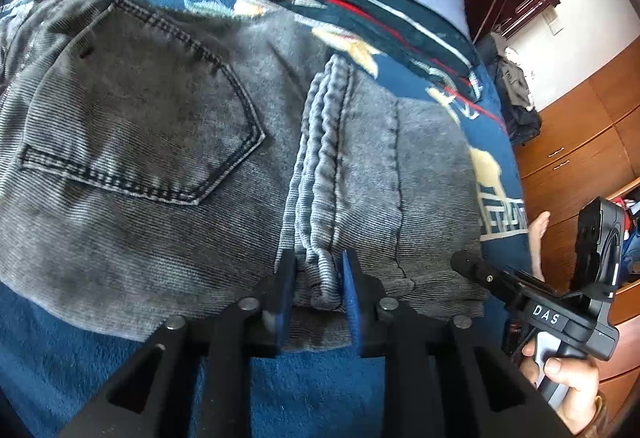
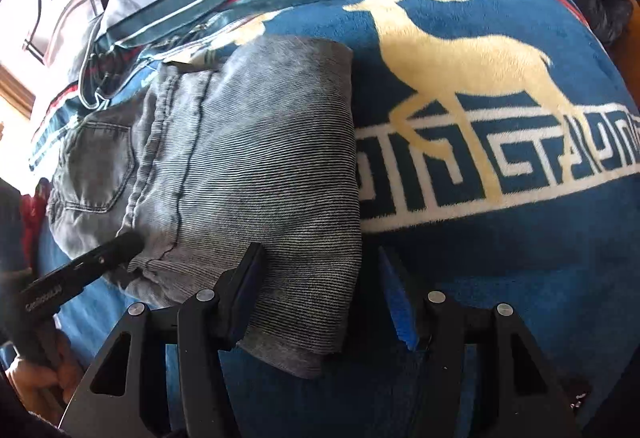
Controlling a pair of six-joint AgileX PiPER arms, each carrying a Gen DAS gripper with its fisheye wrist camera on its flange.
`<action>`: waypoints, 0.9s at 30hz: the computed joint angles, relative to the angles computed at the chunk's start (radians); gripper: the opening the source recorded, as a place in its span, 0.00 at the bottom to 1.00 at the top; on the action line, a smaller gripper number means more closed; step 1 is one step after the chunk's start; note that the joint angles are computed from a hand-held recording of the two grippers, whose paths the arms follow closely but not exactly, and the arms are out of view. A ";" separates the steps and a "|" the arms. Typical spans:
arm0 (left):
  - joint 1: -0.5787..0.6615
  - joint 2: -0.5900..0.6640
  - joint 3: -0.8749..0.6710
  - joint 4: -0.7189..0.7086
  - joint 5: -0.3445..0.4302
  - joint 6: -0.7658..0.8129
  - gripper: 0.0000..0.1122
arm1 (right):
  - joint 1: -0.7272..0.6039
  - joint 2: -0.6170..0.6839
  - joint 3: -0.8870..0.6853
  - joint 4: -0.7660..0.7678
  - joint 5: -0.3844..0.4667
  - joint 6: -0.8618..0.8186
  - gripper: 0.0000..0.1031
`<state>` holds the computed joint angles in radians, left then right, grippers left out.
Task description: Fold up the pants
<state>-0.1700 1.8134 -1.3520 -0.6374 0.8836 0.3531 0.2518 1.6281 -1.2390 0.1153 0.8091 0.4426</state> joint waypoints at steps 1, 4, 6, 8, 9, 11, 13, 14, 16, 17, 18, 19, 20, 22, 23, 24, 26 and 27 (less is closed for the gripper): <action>0.001 -0.025 0.013 0.013 -0.013 -0.004 0.33 | -0.004 -0.012 0.005 0.010 -0.006 -0.004 0.54; 0.004 -0.106 0.058 0.013 -0.076 0.019 0.33 | -0.020 -0.088 0.059 0.025 -0.047 -0.017 0.54; -0.009 -0.125 0.044 0.019 -0.093 0.023 0.33 | -0.016 -0.128 0.084 0.014 -0.069 -0.005 0.47; -0.049 -0.112 -0.004 0.054 -0.092 0.012 0.33 | -0.014 -0.152 0.106 0.022 -0.074 -0.009 0.31; -0.071 -0.099 -0.033 0.071 -0.085 0.005 0.33 | -0.012 -0.150 0.112 0.036 -0.081 -0.012 0.27; -0.109 -0.071 -0.076 0.100 -0.080 -0.005 0.33 | -0.002 -0.158 0.133 0.053 -0.105 -0.008 0.25; -0.137 -0.032 -0.113 0.152 -0.063 -0.037 0.33 | 0.015 -0.152 0.152 0.061 -0.136 0.006 0.25; -0.142 -0.015 -0.122 0.188 -0.055 -0.062 0.33 | 0.015 -0.158 0.170 0.074 -0.145 -0.002 0.25; -0.166 0.041 -0.138 0.294 -0.042 -0.161 0.33 | 0.035 -0.128 0.177 0.051 -0.163 0.024 0.25; -0.169 0.060 -0.128 0.336 -0.049 -0.194 0.34 | 0.041 -0.117 0.187 0.041 -0.172 0.030 0.25; -0.158 0.066 -0.102 0.338 -0.069 -0.189 0.36 | 0.041 -0.116 0.209 0.052 -0.203 0.013 0.25; -0.143 0.056 -0.069 0.299 -0.100 -0.164 0.36 | 0.042 -0.119 0.221 0.052 -0.221 0.005 0.25; -0.138 0.048 -0.055 0.282 -0.112 -0.154 0.36 | 0.043 -0.119 0.223 0.050 -0.226 -0.003 0.25; -0.162 0.049 -0.070 0.347 -0.105 -0.207 0.36 | 0.047 -0.116 0.217 0.043 -0.222 -0.010 0.25; -0.177 0.050 -0.082 0.386 -0.098 -0.232 0.36 | 0.044 -0.115 0.219 0.051 -0.229 -0.014 0.25; -0.182 0.048 -0.086 0.399 -0.092 -0.240 0.36 | 0.041 -0.117 0.221 0.059 -0.231 -0.017 0.26; -0.171 0.042 -0.092 0.374 -0.075 -0.225 0.36 | 0.037 -0.122 0.225 0.079 -0.234 -0.031 0.31; -0.162 0.037 -0.093 0.358 -0.065 -0.219 0.36 | 0.032 -0.125 0.221 0.101 -0.230 -0.049 0.36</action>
<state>-0.3318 1.8503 -1.4445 -0.2798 0.8189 0.1343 0.2840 1.5029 -1.0179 0.2167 0.5787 0.3936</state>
